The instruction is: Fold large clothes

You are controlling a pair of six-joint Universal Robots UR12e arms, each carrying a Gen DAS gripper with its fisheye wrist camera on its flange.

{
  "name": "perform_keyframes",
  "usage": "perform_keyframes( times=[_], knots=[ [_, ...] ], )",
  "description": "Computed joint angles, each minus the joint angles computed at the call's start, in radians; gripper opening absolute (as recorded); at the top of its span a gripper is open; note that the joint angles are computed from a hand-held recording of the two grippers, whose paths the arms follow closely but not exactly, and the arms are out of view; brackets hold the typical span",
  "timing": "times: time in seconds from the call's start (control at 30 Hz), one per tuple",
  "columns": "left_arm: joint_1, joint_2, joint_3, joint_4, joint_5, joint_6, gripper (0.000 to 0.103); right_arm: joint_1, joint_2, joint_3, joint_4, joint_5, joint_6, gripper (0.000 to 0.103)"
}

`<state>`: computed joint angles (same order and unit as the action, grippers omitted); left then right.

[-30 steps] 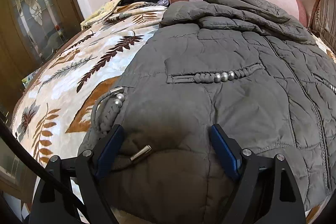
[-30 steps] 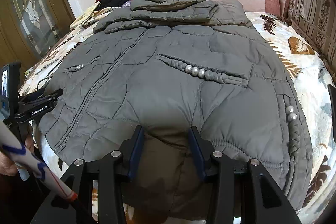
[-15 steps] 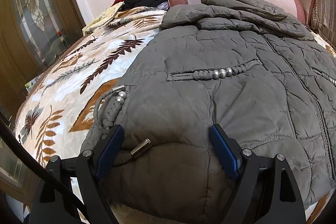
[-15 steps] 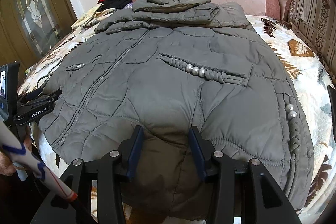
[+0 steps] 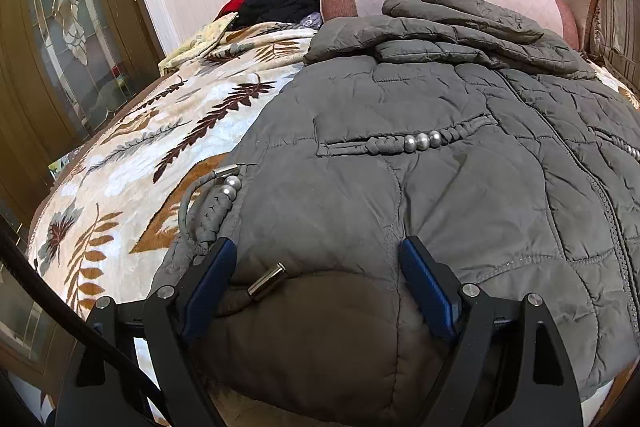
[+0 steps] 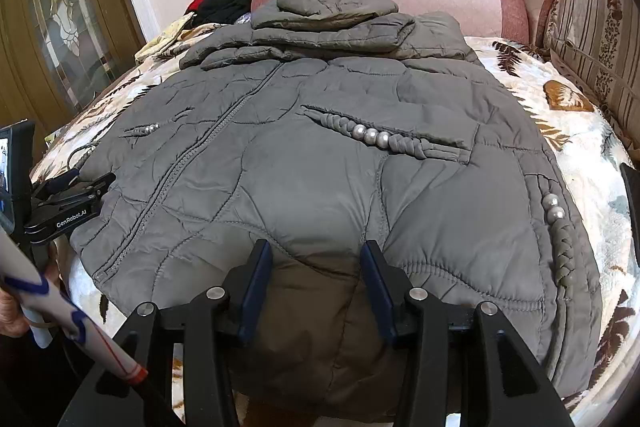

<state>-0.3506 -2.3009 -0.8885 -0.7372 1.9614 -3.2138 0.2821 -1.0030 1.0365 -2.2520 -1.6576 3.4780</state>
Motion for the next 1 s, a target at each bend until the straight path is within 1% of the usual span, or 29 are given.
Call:
perform_keyframes(
  times=[0.17,0.3,0.37,0.43,0.47,0.53,0.57,0.6,0.67,0.73,0.8,0.9,0.93,0.97,1.0],
  knots=[
    [0.0,0.001,-0.001,0.0,0.0,0.0,0.084,0.0,-0.001,0.002,-0.003,-0.001,-0.001,0.051],
    [0.0,0.0,-0.001,0.0,0.0,-0.001,0.084,-0.001,-0.004,-0.007,0.023,-0.001,-0.003,0.052],
    [0.0,0.002,-0.005,0.005,-0.001,0.001,0.084,-0.006,-0.017,0.003,0.018,0.015,0.01,0.053],
    [0.0,0.003,-0.006,0.007,-0.001,0.002,0.084,-0.011,-0.044,0.04,-0.042,-0.004,0.046,0.055],
    [0.0,0.002,-0.005,0.008,-0.002,0.002,0.084,-0.015,-0.061,0.064,-0.079,-0.023,0.073,0.059],
    [-0.001,0.002,-0.005,0.008,-0.001,0.002,0.084,-0.023,-0.09,0.103,-0.127,-0.075,0.13,0.063],
    [-0.001,0.002,-0.005,0.008,-0.001,0.002,0.084,-0.027,-0.107,0.125,-0.145,-0.123,0.167,0.065],
    [0.0,0.002,-0.005,0.006,-0.001,0.0,0.084,-0.031,-0.122,0.145,-0.16,-0.155,0.197,0.067],
    [-0.001,0.003,-0.007,0.009,-0.001,0.002,0.084,-0.045,-0.148,0.181,-0.169,-0.193,0.254,0.069],
    [-0.001,0.003,-0.007,0.009,-0.001,0.002,0.085,-0.061,-0.167,0.204,-0.147,-0.199,0.302,0.069],
    [0.0,0.001,-0.002,0.006,-0.006,0.0,0.084,-0.079,-0.186,0.235,-0.143,-0.168,0.368,0.069],
    [0.006,0.006,0.001,-0.009,-0.035,-0.011,0.084,-0.114,-0.209,0.291,-0.2,-0.047,0.468,0.069],
    [0.009,0.012,-0.002,-0.013,-0.053,-0.011,0.084,-0.121,-0.213,0.302,-0.216,-0.023,0.482,0.069],
    [0.015,0.024,-0.012,-0.007,-0.091,-0.011,0.084,-0.129,-0.216,0.313,-0.232,0.011,0.496,0.069],
    [0.022,0.039,-0.029,0.017,-0.13,-0.017,0.084,-0.136,-0.217,0.319,-0.239,0.043,0.51,0.069]
  ],
)
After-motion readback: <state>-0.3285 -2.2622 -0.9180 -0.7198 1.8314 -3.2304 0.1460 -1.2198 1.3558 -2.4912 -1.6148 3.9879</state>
